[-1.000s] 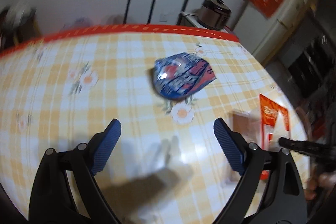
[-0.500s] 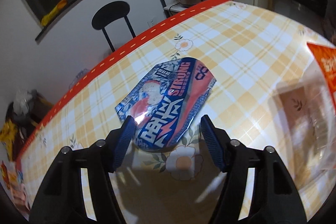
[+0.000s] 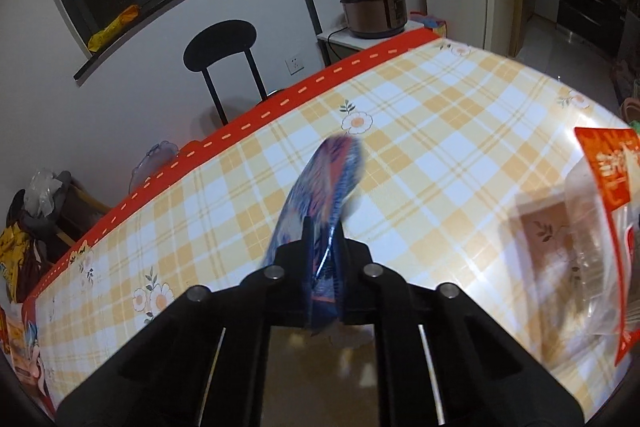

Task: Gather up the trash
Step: 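Grasp the blue crumpled snack wrapper with the left tool while the right tool holds the tray, then carry the tray over the bin and open the right tool while the left tool carries the wrapper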

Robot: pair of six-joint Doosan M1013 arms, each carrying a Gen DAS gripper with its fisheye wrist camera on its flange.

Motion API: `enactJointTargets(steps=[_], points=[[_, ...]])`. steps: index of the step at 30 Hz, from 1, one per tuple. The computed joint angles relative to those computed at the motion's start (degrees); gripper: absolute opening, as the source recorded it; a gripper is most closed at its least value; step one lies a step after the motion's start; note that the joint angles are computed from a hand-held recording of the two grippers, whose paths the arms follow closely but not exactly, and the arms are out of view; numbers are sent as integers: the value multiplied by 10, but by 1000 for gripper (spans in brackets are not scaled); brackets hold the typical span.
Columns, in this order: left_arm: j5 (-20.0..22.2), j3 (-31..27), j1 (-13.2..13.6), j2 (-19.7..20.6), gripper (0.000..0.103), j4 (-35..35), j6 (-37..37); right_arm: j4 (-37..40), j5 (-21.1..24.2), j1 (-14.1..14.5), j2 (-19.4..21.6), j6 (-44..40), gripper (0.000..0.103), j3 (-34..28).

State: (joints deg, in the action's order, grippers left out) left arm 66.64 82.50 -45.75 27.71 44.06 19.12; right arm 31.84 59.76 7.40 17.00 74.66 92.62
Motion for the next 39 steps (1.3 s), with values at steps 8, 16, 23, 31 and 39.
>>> enactJointTargets(steps=[8,16,23,31,39], points=[[-54,49,-20,-59,11,-3,-118,13,7,0,-11,-22,10,7],[-134,129,-59,-135,11,26,-374,45,16,-10,-24,-48,10,22],[-104,113,-88,-139,11,29,-395,52,19,-34,-32,-55,10,31],[-114,62,-100,-111,11,29,-374,29,-14,-100,-26,-26,10,12],[-130,-10,-100,-62,11,13,-326,-77,-58,-163,9,38,10,-34]])
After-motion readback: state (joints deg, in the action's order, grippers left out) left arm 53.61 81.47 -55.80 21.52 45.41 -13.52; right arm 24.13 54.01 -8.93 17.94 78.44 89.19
